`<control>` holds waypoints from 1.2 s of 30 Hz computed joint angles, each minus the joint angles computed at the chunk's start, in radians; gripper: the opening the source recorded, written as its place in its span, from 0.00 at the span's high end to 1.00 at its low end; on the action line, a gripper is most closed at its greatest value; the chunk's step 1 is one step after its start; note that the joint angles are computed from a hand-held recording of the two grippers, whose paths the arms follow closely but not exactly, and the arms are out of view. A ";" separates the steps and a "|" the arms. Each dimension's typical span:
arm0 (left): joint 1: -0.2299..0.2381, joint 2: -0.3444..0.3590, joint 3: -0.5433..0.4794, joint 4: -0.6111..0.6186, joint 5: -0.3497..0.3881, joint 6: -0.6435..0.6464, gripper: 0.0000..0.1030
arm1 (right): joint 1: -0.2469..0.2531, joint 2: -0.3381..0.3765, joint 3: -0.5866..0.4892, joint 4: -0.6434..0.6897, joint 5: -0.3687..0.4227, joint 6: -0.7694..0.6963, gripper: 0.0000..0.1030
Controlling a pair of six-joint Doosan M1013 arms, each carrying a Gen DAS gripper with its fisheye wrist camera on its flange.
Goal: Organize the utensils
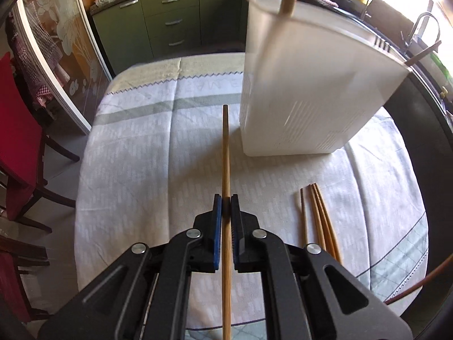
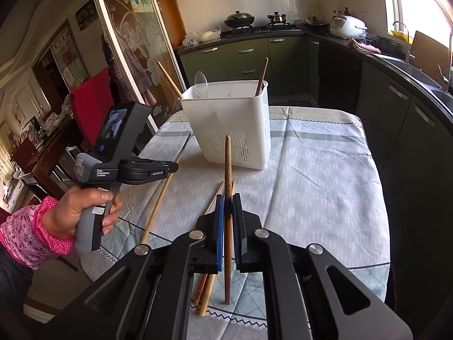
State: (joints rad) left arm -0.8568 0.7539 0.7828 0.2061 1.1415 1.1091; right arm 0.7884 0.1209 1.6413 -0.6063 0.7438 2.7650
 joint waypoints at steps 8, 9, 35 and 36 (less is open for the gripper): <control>-0.039 -0.219 0.289 0.133 -0.323 -0.061 0.94 | 0.020 -0.014 0.000 -0.045 0.011 0.024 0.94; -0.042 -0.238 0.314 0.150 -0.350 -0.073 0.94 | 0.022 -0.015 -0.002 -0.049 0.012 0.023 0.94; -0.045 -0.135 -0.037 0.197 -0.482 -0.083 0.94 | 0.023 0.003 -0.197 -0.186 0.129 -0.093 0.94; -0.046 -0.116 -0.066 0.230 -0.472 -0.105 0.94 | 0.020 0.006 -0.208 -0.194 0.129 -0.094 0.94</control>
State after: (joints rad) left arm -0.9033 0.6381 0.7164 0.4357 0.6694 1.0044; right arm 0.8084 0.1266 1.4337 -0.8002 0.8723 2.6710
